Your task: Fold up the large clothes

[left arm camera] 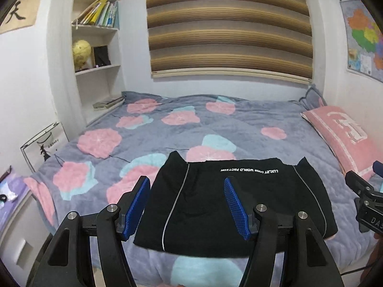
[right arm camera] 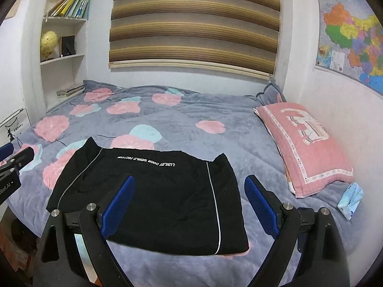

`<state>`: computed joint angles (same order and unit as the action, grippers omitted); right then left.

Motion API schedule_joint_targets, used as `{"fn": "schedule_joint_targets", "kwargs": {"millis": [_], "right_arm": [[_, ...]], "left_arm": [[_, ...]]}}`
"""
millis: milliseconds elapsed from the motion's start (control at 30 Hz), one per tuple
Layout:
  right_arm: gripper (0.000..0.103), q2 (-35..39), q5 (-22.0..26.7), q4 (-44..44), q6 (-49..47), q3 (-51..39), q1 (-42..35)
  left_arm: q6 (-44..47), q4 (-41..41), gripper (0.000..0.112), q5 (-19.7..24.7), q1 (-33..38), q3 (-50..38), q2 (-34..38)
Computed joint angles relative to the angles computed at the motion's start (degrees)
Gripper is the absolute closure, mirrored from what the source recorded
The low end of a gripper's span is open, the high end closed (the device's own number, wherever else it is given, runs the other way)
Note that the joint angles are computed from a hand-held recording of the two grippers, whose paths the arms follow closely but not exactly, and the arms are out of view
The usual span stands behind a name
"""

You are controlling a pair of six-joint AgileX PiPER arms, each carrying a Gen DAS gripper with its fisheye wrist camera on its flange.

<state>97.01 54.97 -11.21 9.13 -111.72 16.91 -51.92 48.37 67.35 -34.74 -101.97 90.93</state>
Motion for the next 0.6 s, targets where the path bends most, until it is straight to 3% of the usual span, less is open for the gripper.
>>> {"fn": "schedule_joint_targets", "kwargs": {"millis": [600], "right_arm": [[0.009,1.3,-0.2,2.4,-0.7,1.5,-1.8]], "left_arm": [[1.2,-3.7,0.046,-0.9,-0.1,-1.6,3.5]]}}
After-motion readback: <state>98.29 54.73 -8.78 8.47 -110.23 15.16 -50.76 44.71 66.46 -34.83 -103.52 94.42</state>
